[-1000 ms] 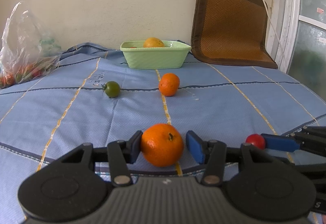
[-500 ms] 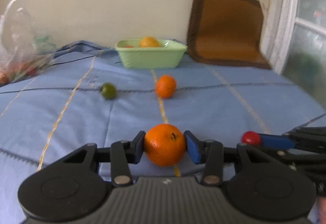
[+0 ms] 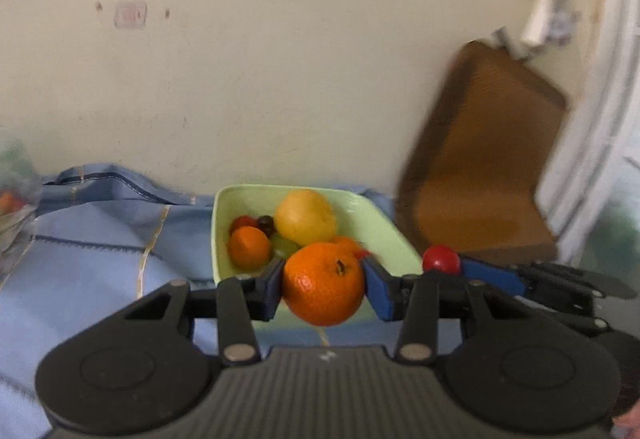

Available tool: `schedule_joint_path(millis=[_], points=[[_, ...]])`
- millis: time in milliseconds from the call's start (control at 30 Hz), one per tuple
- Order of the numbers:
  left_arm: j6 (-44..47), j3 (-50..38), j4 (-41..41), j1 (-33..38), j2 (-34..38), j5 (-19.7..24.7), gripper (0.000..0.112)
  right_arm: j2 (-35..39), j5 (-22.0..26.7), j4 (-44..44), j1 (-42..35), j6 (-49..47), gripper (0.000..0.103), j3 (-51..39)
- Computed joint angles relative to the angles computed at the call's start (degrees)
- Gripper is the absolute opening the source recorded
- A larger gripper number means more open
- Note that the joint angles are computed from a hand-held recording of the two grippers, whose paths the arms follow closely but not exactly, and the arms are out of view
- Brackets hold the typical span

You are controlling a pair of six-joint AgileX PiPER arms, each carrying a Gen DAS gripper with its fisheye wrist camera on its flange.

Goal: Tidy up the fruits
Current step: 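Carry the mandarin and red tomato over the green basket, then open both grippers to drop the fruits into the basket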

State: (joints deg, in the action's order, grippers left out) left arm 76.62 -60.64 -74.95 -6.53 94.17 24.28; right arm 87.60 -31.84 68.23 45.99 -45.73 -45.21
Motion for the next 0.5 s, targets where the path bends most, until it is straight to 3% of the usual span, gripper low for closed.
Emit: schedule_joint_path(millis=[100, 200, 267, 333, 500], points=[[-12.3, -8.2, 11.3, -2.3, 7.7, -3.1, 0.041, 6.0, 4.7, -2.1, -5.5, -0.4, 0.028, -5.5], [-21.1, -12.9, 18.8, -2.9, 12.3, -3.4, 0.046, 10.0, 8.4, -3.5, -9.0, 0.3, 0.028, -8.6], [-20.9, -13.1, 18.3, -3.3, 12.5, -4.1, 0.056, 11.1, 10.0, -6.4, -10.3, 3.3, 0.031, -9.0], [-18.1, -11.8, 14.9, -2.6, 10.8, -4.1, 0.062, 10.7, 8.7, -12.0, -10.4, 9.1, 0.055, -7.5], [-6.2, -3.5, 0.2, 3.8, 0.5, 2.1, 0.063, 4.4, 0.8, -14.0, -5.8, 13.9, 0.067, -0.5]])
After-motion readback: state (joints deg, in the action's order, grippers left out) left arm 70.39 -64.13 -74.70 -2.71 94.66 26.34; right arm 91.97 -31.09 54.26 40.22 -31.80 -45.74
